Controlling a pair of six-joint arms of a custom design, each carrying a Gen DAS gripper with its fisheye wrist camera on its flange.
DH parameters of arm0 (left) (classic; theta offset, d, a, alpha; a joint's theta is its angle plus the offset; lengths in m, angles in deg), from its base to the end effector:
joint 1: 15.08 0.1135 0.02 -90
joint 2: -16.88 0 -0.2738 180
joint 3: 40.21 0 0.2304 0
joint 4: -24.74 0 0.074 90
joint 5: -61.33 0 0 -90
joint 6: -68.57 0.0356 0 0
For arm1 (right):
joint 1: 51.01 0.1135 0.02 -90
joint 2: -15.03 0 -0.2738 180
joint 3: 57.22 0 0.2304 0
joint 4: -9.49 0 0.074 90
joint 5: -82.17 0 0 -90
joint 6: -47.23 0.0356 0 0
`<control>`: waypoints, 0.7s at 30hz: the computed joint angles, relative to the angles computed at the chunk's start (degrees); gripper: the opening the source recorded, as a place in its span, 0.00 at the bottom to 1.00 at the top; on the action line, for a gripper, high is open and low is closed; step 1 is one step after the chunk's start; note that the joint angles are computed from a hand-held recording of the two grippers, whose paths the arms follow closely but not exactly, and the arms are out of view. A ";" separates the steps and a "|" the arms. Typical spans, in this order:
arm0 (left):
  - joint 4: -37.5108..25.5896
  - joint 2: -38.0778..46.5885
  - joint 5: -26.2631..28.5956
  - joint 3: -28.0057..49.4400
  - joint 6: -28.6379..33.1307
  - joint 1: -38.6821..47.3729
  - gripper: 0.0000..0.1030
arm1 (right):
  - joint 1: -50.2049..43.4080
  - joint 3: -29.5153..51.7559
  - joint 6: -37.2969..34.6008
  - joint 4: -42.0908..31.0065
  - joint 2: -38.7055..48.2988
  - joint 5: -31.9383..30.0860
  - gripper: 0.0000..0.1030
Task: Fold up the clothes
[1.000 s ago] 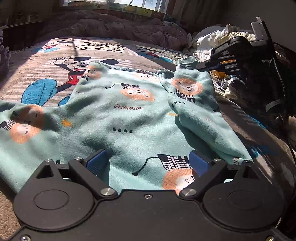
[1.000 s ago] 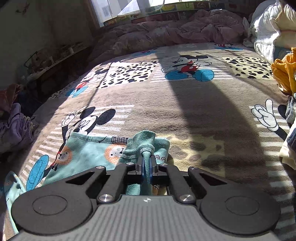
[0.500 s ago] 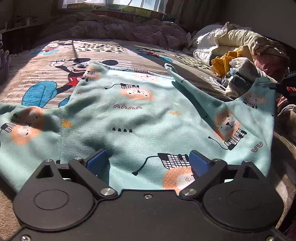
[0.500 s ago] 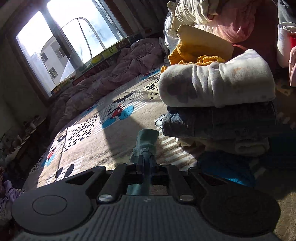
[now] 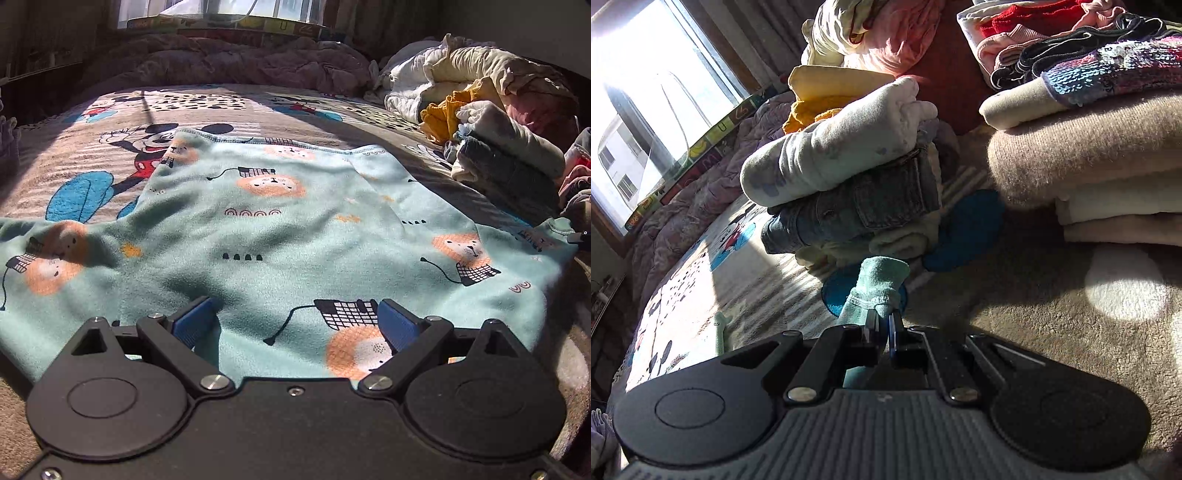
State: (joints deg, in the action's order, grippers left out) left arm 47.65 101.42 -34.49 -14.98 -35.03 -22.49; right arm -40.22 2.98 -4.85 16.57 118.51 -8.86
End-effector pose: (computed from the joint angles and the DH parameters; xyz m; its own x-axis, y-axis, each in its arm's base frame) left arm 0.1984 -0.0222 0.1230 -0.5831 -0.1601 -0.7965 -0.0923 0.9871 -0.1308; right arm 0.3339 0.0643 0.1571 -0.5815 0.5147 -0.6301 0.1976 0.8406 0.5043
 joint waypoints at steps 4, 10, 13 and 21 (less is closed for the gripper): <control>0.14 -0.17 -0.16 -0.25 0.09 -0.11 0.92 | -0.17 -0.10 0.62 -0.70 2.46 0.47 0.09; 0.04 -2.28 -1.44 -1.45 -0.35 -0.78 0.92 | -0.78 -0.44 1.05 -0.11 3.61 0.26 0.13; -2.25 -8.11 -5.03 -2.84 -1.27 -2.77 0.91 | -1.68 -1.81 1.53 1.63 2.98 -0.42 0.23; -13.80 -23.91 -12.72 -1.13 0.46 -16.47 0.67 | -6.10 -7.92 5.69 12.31 2.50 -6.17 0.36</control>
